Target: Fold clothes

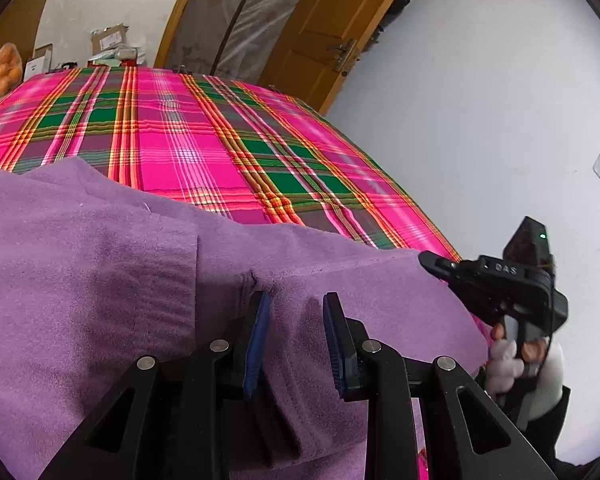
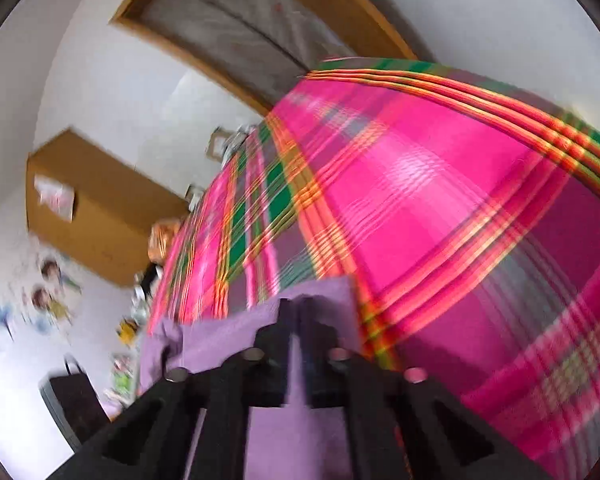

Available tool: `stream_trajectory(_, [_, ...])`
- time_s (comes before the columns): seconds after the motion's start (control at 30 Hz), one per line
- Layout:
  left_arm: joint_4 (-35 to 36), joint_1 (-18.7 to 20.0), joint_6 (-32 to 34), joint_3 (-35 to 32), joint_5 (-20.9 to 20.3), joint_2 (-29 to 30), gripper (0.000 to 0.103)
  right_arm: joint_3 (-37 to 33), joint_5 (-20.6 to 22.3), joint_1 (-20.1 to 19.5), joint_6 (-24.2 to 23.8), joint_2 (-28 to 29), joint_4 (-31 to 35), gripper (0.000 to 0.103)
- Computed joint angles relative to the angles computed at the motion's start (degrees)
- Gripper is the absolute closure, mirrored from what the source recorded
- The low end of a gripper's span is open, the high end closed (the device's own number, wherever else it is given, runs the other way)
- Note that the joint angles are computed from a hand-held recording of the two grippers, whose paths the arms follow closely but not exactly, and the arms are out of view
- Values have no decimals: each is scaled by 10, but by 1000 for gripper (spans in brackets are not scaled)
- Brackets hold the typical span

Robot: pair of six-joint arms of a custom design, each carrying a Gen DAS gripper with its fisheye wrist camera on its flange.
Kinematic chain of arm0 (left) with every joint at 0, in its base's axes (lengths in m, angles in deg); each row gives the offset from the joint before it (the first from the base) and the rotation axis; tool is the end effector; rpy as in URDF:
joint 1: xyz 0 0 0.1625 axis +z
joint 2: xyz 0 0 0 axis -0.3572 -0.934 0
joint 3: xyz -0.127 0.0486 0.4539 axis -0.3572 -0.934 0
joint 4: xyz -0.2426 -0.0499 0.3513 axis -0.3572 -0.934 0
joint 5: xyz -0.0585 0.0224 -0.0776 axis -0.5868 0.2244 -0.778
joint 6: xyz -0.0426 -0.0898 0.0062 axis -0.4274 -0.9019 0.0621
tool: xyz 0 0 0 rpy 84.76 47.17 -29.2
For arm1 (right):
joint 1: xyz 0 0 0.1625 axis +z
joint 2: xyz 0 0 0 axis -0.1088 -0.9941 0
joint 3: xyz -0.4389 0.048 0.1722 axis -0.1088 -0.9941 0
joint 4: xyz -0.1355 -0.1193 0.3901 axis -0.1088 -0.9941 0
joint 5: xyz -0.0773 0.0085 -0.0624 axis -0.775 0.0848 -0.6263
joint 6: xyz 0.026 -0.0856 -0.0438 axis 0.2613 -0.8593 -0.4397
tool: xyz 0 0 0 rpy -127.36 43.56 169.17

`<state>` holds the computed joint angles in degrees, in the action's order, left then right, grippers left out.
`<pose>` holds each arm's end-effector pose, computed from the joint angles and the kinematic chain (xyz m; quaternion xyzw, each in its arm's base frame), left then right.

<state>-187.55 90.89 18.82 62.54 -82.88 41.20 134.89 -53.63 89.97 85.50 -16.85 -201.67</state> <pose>-0.1383 -0.8324 0.1005 0.2193 0.9285 -0.2881 0.0828 0.0485 -0.8108 0.1643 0.0551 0.9226 -0.3818 0.0002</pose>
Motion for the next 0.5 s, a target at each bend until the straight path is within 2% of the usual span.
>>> stream_trajectory(0.03, [0, 0, 0, 0, -1, 0, 74, 4, -15, 0, 9, -1, -15, 102])
stream_trajectory(0.1, [-2, 1, 2, 4, -3, -2, 74, 25, 2, -7, 12, -7, -56, 97])
stream_trajectory(0.23, [-9, -1, 5, 17, -3, -10, 74, 96, 63, -13, -51, -25, -148, 93])
stream_trajectory(0.3, [-16, -2, 11, 24, -1, -12, 74, 122, 71, -10, -94, -28, -167, 92])
stream_trajectory(0.33, [-19, -2, 13, 26, -1, -13, 74, 130, 52, -5, -123, -26, -171, 93])
stream_trajectory(0.4, [-23, -2, 13, 35, -2, -19, 74, 142, 9, 4, -178, -19, -189, 101])
stream_trajectory(0.5, [-40, -4, 16, 59, 3, -31, 74, 154, -29, 14, -233, -9, -239, 101])
